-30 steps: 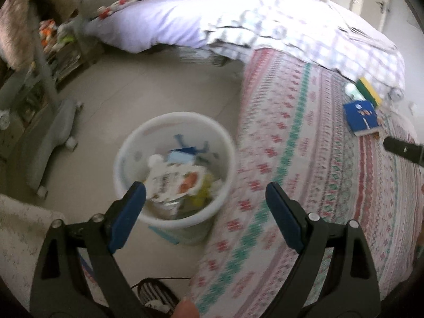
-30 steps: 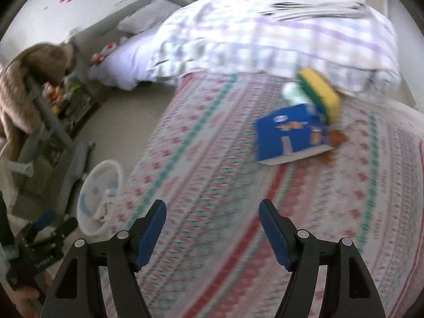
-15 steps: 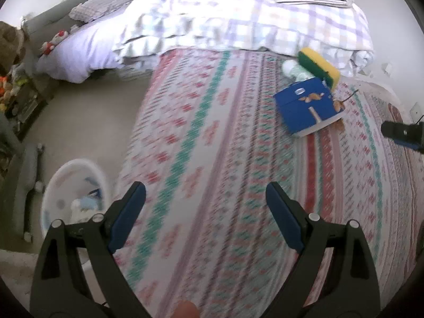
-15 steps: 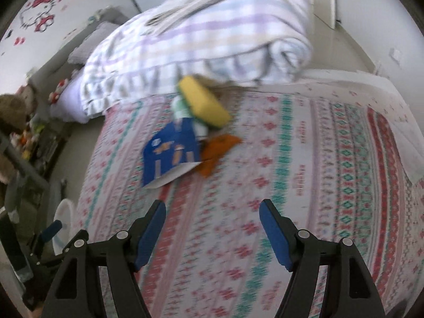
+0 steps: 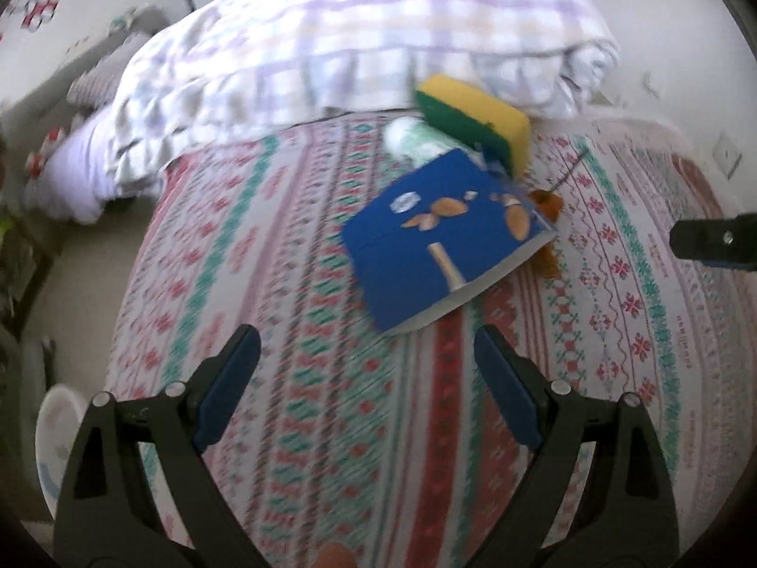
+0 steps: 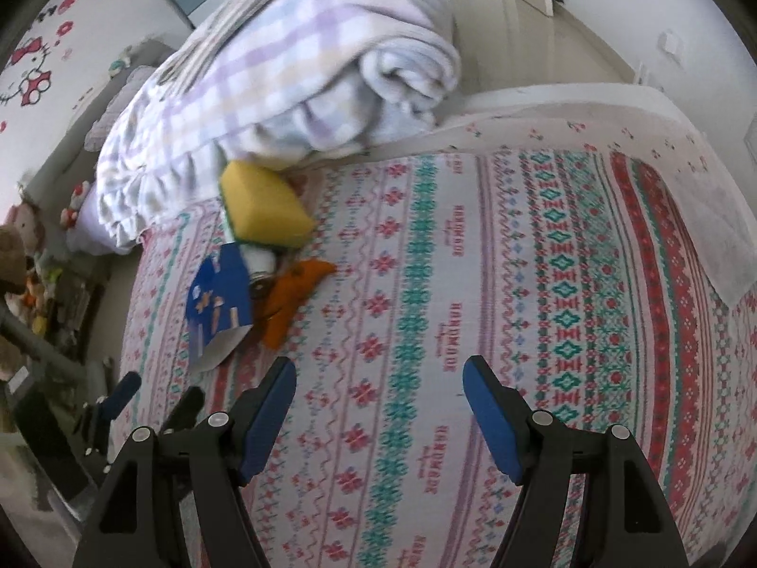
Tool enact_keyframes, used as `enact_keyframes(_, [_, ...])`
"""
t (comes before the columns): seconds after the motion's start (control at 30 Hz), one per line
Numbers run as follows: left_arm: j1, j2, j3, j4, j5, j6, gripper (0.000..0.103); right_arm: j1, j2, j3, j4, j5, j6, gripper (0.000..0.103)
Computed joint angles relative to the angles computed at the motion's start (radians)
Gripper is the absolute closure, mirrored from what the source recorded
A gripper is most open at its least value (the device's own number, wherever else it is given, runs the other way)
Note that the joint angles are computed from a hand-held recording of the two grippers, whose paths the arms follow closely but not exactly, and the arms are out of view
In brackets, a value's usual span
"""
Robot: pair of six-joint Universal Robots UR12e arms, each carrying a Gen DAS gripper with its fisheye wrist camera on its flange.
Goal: Collect trash
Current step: 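Grasp the blue cardboard box with the left tool while the right tool grasps the orange peel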
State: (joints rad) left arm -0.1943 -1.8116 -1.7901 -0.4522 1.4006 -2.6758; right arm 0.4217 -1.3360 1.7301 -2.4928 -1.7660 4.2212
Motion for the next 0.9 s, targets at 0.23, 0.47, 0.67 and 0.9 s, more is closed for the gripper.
enact_keyframes(0.23, [-0.035, -0.033, 0.006, 0.069, 0.019, 0.025, 0.020, -0.013, -0.006, 0.015, 0.003, 0.014, 0.017, 0.029])
enact_keyframes(0.47, [-0.021, -0.038, 0.024, 0.039, -0.035, 0.007, 0.075, -0.018, 0.008, 0.007, -0.007, 0.017, 0.012, 0.029])
enact_keyframes(0.67, [0.017, -0.023, 0.036, -0.022, -0.113, -0.044, 0.090, -0.016, 0.040, -0.020, -0.042, 0.011, 0.006, 0.029])
enact_keyframes(0.9, [0.073, -0.001, 0.053, -0.135, -0.179, -0.135, 0.091, -0.008, 0.104, -0.074, -0.100, 0.008, -0.027, 0.029])
